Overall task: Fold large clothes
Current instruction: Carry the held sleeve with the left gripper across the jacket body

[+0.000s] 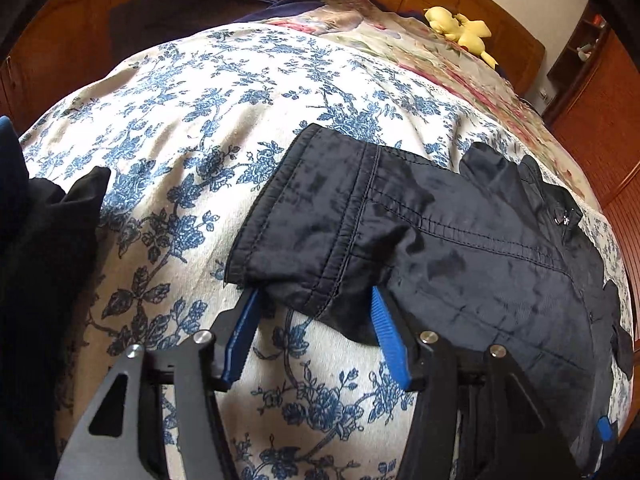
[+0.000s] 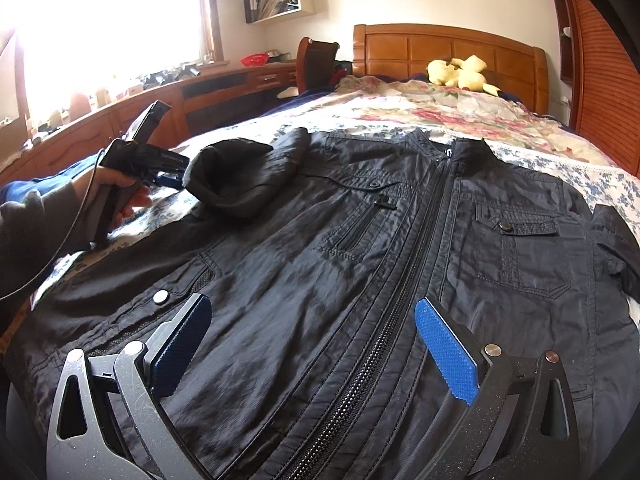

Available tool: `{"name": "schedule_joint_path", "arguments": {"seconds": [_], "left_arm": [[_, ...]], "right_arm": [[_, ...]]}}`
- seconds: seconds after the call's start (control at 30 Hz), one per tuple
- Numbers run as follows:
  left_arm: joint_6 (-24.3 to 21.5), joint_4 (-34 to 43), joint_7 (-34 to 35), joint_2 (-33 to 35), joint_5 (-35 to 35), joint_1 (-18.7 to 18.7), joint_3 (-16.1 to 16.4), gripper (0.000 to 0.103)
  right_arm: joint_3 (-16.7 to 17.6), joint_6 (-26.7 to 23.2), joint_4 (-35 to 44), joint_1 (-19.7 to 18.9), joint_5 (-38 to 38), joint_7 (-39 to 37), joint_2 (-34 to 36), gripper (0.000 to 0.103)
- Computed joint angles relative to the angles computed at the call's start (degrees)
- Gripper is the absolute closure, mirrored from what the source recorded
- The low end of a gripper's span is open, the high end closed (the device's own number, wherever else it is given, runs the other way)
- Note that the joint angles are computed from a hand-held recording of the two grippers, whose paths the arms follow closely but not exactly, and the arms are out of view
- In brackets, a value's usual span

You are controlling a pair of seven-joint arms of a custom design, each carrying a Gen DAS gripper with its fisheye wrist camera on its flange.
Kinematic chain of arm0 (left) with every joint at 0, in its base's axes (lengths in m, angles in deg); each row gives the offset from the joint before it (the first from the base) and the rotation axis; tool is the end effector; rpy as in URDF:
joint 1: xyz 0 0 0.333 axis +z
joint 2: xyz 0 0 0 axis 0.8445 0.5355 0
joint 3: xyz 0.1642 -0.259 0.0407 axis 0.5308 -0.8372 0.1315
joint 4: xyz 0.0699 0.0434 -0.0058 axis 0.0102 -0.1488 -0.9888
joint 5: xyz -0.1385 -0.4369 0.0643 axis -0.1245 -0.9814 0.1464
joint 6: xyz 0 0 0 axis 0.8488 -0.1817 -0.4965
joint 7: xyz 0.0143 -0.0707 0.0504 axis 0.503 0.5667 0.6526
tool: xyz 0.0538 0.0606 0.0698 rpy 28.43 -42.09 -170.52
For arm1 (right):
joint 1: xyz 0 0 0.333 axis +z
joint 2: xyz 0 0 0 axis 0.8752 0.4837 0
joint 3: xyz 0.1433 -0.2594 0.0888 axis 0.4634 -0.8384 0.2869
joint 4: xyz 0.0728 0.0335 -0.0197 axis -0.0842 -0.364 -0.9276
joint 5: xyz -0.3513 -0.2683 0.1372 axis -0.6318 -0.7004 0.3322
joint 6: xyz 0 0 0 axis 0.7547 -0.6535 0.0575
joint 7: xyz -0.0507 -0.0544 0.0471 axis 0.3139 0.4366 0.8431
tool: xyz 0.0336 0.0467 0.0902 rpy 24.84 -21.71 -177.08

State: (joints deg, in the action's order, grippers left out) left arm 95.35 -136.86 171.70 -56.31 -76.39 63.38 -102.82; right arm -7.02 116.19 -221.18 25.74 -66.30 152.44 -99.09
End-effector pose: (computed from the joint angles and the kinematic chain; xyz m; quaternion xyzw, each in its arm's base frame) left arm 0.7548 -0.1137 0.3515 -0.6359 0.7090 -0.2961 0.0727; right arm 0.4414 0.2284 0.3388 -0.6384 0.6170 -0.2866 0.3599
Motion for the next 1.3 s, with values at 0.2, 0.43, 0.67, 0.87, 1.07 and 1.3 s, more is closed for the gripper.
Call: {"name": "schedule_joint_path", "arguments": {"seconds": [0.2,0.43,0.67,0.87,1.07,1.3], "left_arm": [[2.1,0.7,-3.4,0.7,4.9,-2.4,1.8,0.056],[2.9,0.5,-6.6,-0.7,12.4,-5.0,3.6,0.091],[8.1,-7.1,-4.8,-10.6,11.2,-4.9,0.7,0.094],[10.4,-15.4,7.0,-22.6,-1.0,-7.0,-2.5,0.094],[10.8,-22.6,16.9,-32.8,-12.0,-14.4,-0.4,0.094],[10.4,-29.8,22.7,-40.1,-17.8,-23.9,4.7,0.094]], "right_arm": [[0.0,0.1,0.1,-0.1,-0.1,-0.1,0.3,0.0],[-0.1,0.2,0.1,-0.1,0.1,-0.3,0.3,0.0],[0.3,1.3,-0.2,-0.3,1.2,-0.6,0.3,0.0],[-9.3,0.8,-2.8,10.1,3.1,-3.4,0.1,0.0],[-16.7,-0.8,-8.0,18.8,6.0,-5.2,-5.5,0.0],[-21.2,-3.2,-11.7,21.6,4.0,-1.7,-10.3,0.0]]}}
